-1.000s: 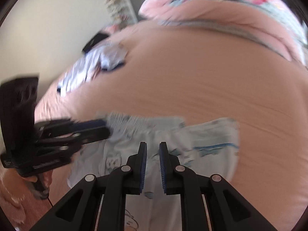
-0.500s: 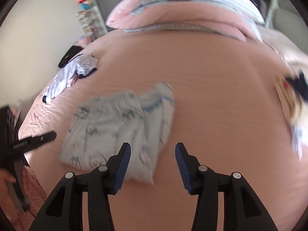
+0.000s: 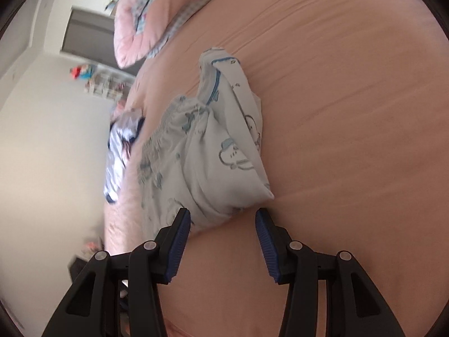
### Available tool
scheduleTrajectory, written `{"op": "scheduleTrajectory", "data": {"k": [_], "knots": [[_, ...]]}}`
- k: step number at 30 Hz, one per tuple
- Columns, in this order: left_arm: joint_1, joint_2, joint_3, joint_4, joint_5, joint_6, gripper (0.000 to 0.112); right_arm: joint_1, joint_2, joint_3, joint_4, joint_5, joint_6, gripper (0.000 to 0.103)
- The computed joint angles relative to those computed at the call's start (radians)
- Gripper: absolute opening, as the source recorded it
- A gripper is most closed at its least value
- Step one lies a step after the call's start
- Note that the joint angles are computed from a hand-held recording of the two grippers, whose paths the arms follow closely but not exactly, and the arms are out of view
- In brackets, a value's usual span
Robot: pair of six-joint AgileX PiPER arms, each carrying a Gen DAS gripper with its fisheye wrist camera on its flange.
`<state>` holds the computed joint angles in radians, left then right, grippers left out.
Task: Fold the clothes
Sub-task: 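Grasp the folded pants with the left tool and fold them over again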
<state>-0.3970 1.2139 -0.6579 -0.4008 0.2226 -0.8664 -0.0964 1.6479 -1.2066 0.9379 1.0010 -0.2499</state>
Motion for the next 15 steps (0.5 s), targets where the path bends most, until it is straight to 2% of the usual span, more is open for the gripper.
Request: {"op": "scheduleTrajectory", "data": {"k": [3, 4, 5, 6, 9, 13, 15], "knots": [[-0.017, 0.010, 0.018, 0.164, -0.061, -0.190, 0.034, 0.030, -0.014, 0.033, 0.025, -0.081, 0.043, 0.045], [-0.014, 0.025, 0.000, 0.216, -0.044, -0.215, 0.031, 0.049, -0.022, 0.035, -0.003, -0.111, 0.067, 0.042], [-0.013, 0.039, -0.027, 0.285, -0.011, -0.248, 0.025, 0.063, -0.029, 0.025, -0.064, -0.123, 0.094, 0.033], [-0.023, 0.062, -0.067, 0.374, 0.038, -0.288, 0.008, 0.078, -0.036, 0.013, -0.129, -0.132, 0.121, 0.025], [-0.072, 0.124, -0.183, 0.575, 0.185, -0.348, 0.005, 0.139, -0.066, -0.003, -0.309, -0.166, 0.177, 0.015], [-0.128, 0.141, -0.272, 0.716, 0.345, -0.355, 0.005, 0.241, -0.097, -0.046, -0.590, -0.194, 0.268, 0.010], [-0.156, 0.158, -0.311, 0.785, 0.422, -0.341, 0.005, 0.252, -0.101, -0.059, -0.643, -0.189, 0.280, 0.009]]}}
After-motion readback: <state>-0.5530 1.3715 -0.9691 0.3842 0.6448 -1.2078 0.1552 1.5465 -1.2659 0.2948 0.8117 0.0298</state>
